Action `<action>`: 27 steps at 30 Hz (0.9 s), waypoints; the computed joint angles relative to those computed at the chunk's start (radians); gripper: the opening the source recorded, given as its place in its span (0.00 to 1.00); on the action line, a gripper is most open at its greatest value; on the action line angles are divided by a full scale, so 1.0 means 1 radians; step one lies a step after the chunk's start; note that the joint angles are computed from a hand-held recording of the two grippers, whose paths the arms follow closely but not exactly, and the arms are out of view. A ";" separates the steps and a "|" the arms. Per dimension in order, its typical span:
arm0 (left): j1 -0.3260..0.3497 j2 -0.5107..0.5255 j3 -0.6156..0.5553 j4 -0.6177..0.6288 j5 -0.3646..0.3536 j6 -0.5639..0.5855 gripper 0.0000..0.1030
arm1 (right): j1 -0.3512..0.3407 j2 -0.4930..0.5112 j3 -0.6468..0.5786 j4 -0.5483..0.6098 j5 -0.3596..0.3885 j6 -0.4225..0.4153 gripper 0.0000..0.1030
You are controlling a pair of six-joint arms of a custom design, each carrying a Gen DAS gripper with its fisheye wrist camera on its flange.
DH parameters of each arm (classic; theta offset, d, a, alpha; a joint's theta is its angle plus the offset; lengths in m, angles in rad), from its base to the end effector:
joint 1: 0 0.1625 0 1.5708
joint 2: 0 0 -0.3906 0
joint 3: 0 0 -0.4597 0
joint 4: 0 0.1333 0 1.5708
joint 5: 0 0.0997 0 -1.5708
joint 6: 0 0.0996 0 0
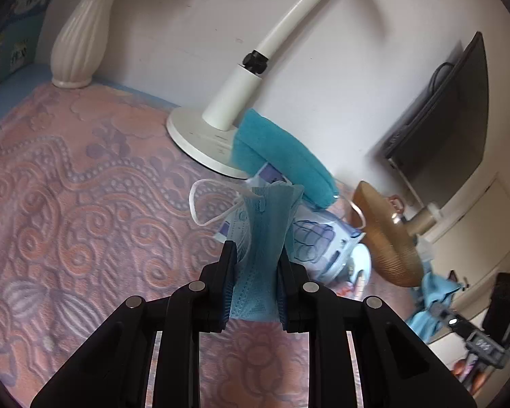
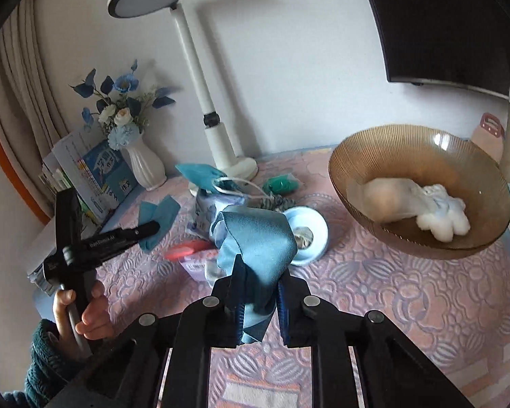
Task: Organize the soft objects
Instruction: 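Lift the blue mask with the left gripper while the right lifts the teal cloth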
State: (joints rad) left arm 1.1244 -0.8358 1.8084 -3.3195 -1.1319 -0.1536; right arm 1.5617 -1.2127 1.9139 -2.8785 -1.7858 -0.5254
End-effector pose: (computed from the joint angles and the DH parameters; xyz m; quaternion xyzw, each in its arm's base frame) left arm -0.1244 -0.6667 0.0779 0.0503 0.9058 -0.4124 0.0834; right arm 0.1064 -0.6265 0.2086 0.2113 -0.9256 0.2593 0.1772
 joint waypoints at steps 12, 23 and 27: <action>0.120 -0.031 0.047 -0.199 -0.684 0.003 0.18 | -0.021 0.092 -0.021 0.040 -0.260 0.007 0.39; 0.033 -0.256 0.265 -0.291 -0.566 -0.017 0.17 | -0.012 0.142 -0.045 -0.037 -0.311 -0.007 0.68; -0.028 -0.392 0.358 -0.283 -0.432 0.007 0.17 | -0.002 0.166 -0.040 -0.121 -0.334 -0.044 0.18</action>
